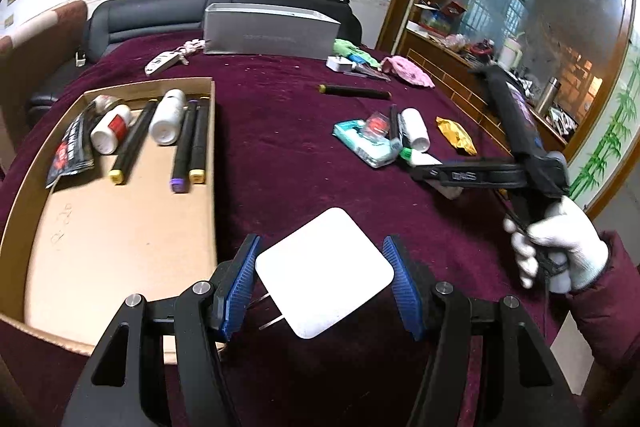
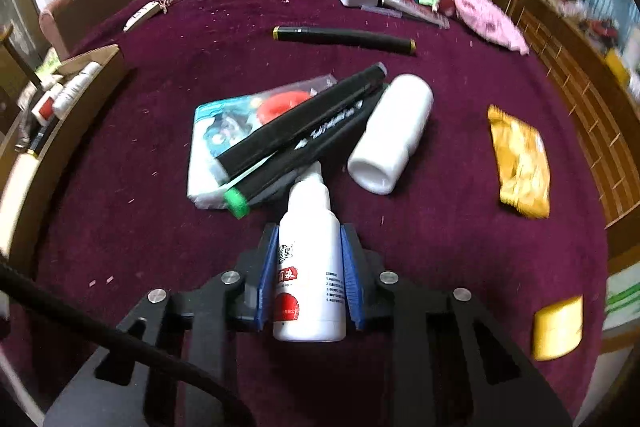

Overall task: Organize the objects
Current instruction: 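Grasp the small red-labelled white bottle with the right tool while the left tool carries the plug to the tray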

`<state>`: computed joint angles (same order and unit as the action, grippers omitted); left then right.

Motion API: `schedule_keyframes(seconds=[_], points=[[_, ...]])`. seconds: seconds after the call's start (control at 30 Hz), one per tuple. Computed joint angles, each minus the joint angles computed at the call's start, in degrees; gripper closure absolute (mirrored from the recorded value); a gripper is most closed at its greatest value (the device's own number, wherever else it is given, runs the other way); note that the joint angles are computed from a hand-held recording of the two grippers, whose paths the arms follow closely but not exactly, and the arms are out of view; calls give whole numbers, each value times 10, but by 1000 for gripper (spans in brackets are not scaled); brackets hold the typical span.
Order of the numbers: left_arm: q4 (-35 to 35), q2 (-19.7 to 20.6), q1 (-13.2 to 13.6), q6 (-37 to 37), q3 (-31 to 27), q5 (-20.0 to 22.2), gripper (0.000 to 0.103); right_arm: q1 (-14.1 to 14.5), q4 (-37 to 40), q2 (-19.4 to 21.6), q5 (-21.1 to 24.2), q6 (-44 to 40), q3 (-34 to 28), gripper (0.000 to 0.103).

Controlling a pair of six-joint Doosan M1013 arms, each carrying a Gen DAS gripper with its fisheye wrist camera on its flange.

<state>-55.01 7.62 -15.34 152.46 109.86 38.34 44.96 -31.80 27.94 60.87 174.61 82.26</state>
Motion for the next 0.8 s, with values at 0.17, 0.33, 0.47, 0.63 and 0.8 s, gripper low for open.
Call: schedule_keyframes(seconds=[0.17, 0.33, 0.47, 0.63, 0.8], points=[[-16, -1, 15, 2, 2, 7, 47, 7, 7, -39, -97, 65, 51, 76], [-25, -5, 28, -2, 8, 6, 47, 13, 17, -59, -185, 100, 79, 76], [-29, -6, 41, -7, 8, 6, 47, 17, 4, -63, -227, 121, 80, 76], [2, 3, 53, -46, -11, -6, 47, 14, 2, -53, -296, 105, 56, 76], [96, 30, 53, -136, -50, -19, 47, -2, 81, -15, -346, 9, -5, 75]])
